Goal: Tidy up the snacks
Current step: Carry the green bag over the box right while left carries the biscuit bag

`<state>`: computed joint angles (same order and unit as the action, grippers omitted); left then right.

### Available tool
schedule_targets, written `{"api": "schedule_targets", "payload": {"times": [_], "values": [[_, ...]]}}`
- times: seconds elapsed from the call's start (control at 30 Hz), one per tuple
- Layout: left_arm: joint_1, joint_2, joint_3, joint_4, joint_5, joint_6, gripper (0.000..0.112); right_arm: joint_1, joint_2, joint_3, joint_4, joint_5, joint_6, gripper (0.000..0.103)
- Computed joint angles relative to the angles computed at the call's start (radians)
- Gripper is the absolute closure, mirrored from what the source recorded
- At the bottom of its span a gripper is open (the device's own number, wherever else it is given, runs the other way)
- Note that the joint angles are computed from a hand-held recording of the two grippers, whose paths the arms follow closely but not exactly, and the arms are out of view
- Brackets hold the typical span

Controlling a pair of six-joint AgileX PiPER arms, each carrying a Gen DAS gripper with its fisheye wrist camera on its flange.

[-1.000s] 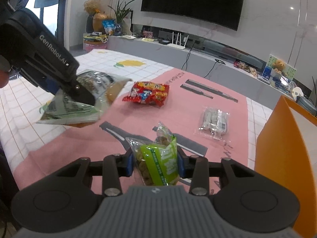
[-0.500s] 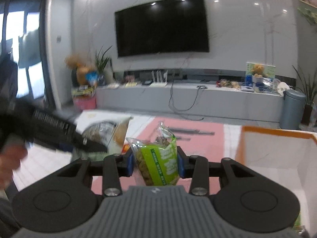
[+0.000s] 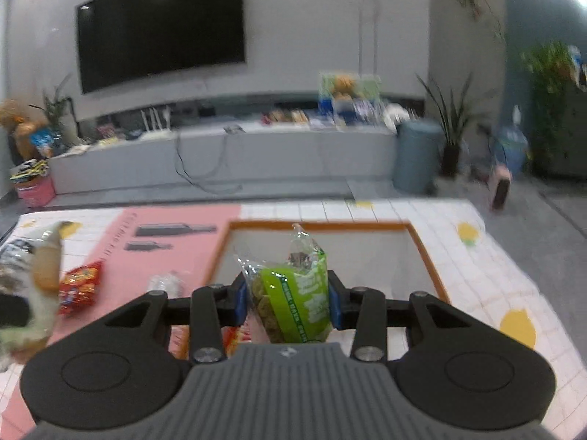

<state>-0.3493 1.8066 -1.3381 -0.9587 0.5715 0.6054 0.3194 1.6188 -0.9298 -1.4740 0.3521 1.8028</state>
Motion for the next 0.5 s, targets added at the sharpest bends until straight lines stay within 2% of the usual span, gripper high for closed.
{"api": "schedule_targets", "payload": {"times": [0.1, 0.2, 0.33, 0.5], "values": [[-0.018, 0.027, -0.020, 0.004, -0.002, 0.009, 0.069, -0.052, 0.055, -0.051, 0.118, -0.039, -0.124, 0.064], [-0.014, 0.045, -0.020, -0.004, 0.016, 0.016, 0.069, -0.092, 0.118, -0.124, 0.264, -0.045, -0.293, 0.064], [-0.009, 0.048, -0.010, -0.001, 0.018, 0.020, 0.069, -0.146, 0.170, -0.186, 0.387, -0.076, -0.423, 0.064], [0.000, 0.041, 0.002, -0.009, 0.023, 0.021, 0.069, -0.155, 0.240, -0.271, 0.511, -0.023, -0.577, 0.061]]}}
